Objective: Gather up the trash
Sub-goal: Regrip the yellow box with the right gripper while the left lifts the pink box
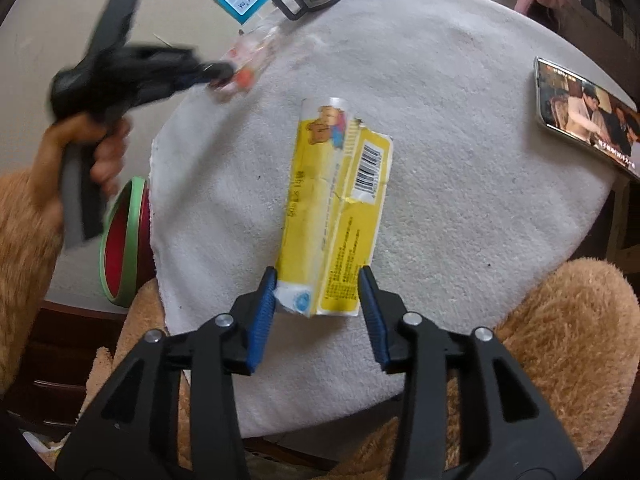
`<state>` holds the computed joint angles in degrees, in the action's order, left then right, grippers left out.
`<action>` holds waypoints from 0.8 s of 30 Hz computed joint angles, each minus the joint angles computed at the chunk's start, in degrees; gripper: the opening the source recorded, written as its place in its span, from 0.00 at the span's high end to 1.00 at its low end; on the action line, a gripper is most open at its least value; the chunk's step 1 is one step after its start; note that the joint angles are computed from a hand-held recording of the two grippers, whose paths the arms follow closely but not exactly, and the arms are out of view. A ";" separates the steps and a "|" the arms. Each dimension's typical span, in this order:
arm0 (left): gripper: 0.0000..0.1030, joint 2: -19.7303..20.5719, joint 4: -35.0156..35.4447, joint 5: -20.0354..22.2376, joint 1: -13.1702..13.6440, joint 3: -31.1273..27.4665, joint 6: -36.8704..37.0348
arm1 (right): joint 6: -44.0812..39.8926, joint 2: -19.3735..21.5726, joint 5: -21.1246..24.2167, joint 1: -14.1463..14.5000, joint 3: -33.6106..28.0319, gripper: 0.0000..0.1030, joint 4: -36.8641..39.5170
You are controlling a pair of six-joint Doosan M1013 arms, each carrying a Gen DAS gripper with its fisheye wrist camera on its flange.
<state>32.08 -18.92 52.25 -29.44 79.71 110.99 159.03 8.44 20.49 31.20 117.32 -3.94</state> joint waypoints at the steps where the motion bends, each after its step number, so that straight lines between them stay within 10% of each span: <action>1: 0.94 -0.87 0.15 -0.57 0.45 1.38 -0.49 | 0.70 0.09 0.50 0.16 -0.27 0.55 -0.63; 11: 0.86 -7.64 3.80 -2.26 4.43 14.63 -4.80 | 2.05 0.66 2.97 0.43 -1.77 0.53 -1.01; 17: 0.57 -8.26 -0.59 -5.35 5.47 15.17 -2.29 | 8.50 0.11 4.86 0.61 -2.58 0.44 -6.39; 24: 0.58 -5.25 2.96 -2.90 4.29 12.85 -4.69 | 5.95 1.35 4.55 -1.88 -3.39 0.44 0.70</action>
<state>26.83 -15.96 49.35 -25.16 92.56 106.30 164.98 9.78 25.04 29.32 113.93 -3.25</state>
